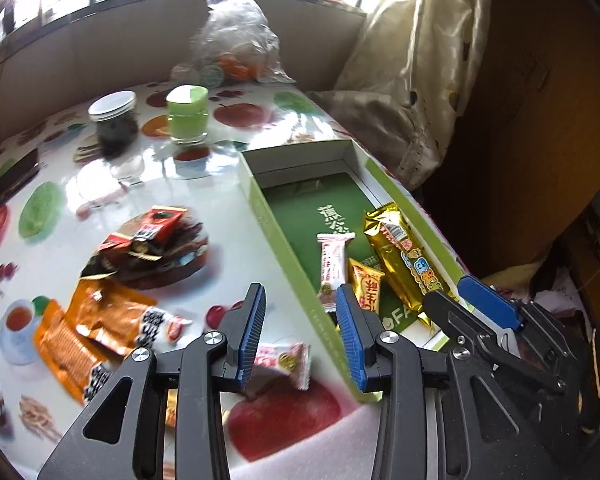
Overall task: Organize snacks
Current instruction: 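Open both grippers to release the snacks into the box, then withdraw both open grippers from the box, then grasp a white-pink sesame candy with the right gripper while the left moves to the pile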
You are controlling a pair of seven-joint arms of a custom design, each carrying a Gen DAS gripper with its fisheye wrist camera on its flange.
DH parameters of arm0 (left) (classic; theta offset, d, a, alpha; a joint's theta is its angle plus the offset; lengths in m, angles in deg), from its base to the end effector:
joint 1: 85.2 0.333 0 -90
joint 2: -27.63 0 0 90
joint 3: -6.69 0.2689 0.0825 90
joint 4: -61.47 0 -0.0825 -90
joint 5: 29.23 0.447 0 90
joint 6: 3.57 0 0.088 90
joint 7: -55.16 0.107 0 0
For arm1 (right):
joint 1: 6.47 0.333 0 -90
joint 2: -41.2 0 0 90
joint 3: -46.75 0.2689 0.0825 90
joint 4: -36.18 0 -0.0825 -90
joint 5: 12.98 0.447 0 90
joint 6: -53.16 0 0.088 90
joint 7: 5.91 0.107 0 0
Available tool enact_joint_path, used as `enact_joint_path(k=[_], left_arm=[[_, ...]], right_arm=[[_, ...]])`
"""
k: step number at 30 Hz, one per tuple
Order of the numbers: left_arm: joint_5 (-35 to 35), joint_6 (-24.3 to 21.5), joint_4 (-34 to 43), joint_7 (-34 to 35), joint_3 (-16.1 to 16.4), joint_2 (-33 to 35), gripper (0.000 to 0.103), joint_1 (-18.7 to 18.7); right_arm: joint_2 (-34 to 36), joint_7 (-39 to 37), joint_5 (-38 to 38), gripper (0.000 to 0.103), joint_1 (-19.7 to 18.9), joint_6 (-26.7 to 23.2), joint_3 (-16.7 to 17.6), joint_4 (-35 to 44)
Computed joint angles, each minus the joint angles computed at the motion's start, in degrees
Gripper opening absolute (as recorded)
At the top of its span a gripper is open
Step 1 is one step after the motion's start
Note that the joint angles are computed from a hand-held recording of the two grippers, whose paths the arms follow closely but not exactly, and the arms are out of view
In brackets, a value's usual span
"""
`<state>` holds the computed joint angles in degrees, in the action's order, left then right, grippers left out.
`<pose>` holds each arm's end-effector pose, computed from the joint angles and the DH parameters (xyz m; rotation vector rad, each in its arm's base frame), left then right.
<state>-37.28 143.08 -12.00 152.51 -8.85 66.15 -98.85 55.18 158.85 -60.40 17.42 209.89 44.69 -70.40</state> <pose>0.7325 -0.3455 0.3767 -1.5326 2.3983 -0.9725 0.6385 0.2876 0.3724 -1.4985 1.9328 -0.6712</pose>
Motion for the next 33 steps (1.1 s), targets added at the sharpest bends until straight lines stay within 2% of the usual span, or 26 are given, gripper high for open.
enact_joint_path(k=[10, 19, 28, 33], left_arm=[[-1.48, 5.84, -11.53, -2.46, 0.87, -7.68, 0.038, 3.09], [-1.5, 8.43, -17.98, -5.28, 1.9, -11.55, 0.038, 5.37], [-1.37, 9.01, -21.08, -7.34, 2.49, -13.2, 0.038, 6.78], [-2.21, 8.82, -22.42, -7.07, 2.24, -13.85, 0.038, 7.67]], right_arm=[[2.03, -2.97, 1.48, 0.042, 1.25, 0.81, 0.32, 2.59], [5.52, -10.7, 6.07, 0.043, 2.48, 2.65, 0.41, 6.22], [10.68, -25.16, 14.54, 0.046, 3.54, 2.57, 1.1, 11.7], [14.49, -33.68, 18.5, 0.047, 4.41, -0.55, 1.29, 16.69]])
